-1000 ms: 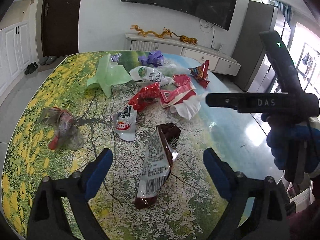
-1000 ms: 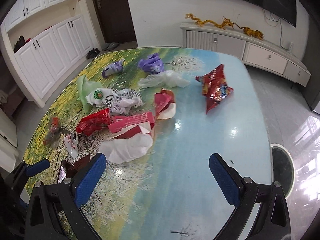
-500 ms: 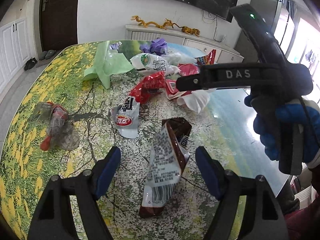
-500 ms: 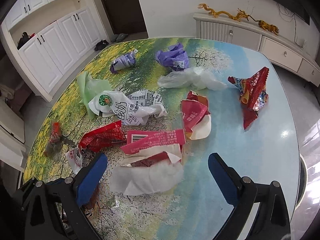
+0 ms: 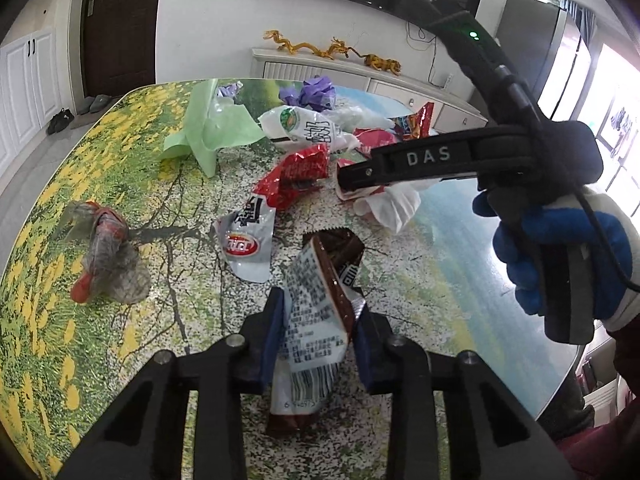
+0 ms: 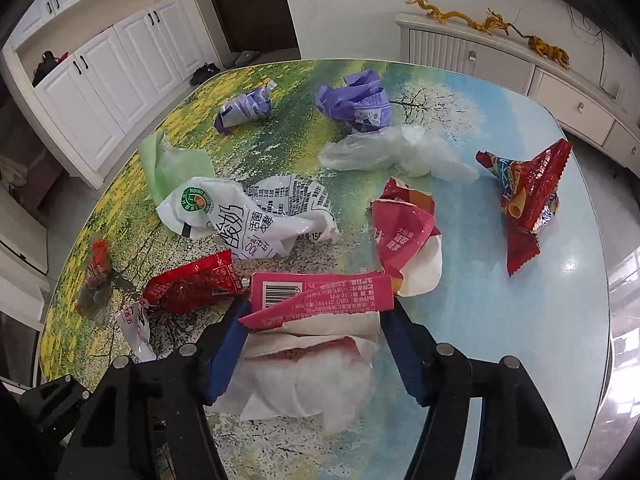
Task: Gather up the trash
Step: 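Carry both held items over the bin and open both tools to drop them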
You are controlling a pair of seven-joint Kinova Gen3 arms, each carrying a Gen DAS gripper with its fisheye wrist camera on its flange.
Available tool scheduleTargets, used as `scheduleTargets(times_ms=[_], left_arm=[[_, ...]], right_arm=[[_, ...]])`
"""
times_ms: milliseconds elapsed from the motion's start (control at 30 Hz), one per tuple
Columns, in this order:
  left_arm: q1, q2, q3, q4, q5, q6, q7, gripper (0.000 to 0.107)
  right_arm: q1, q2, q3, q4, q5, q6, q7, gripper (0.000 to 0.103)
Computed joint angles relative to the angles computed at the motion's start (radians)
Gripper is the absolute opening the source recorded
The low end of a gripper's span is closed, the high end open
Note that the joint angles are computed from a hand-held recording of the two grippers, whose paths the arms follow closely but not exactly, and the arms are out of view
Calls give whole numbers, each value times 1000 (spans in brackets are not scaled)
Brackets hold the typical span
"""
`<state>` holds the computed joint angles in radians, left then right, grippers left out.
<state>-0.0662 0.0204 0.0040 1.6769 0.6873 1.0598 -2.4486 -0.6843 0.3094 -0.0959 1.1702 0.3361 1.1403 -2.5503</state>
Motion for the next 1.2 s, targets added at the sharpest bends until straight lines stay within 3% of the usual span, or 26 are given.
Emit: scheduleTargets(times_ms=[300,500,767,967,1200], left_arm=[[-12,-5,-9,-30,45,38,13,26],[8,-8,7,-72,34,34,56,26],[92,15,64,-171,-26,10,135,26],[205,83,144,-295,-91,9,233,26],[433,259,239,-537,-286,41,415,26]], right_arm=[[39,-157,-21,189,45,-192,-123,64],[69,-242,-62,262,131,-239,-213,64],[157,-398,-139,407,283,-150,-405,64],[289,-554,-193,566,286,-54,-520,64],[425,-684,-187,805,222,-81,-628,66]])
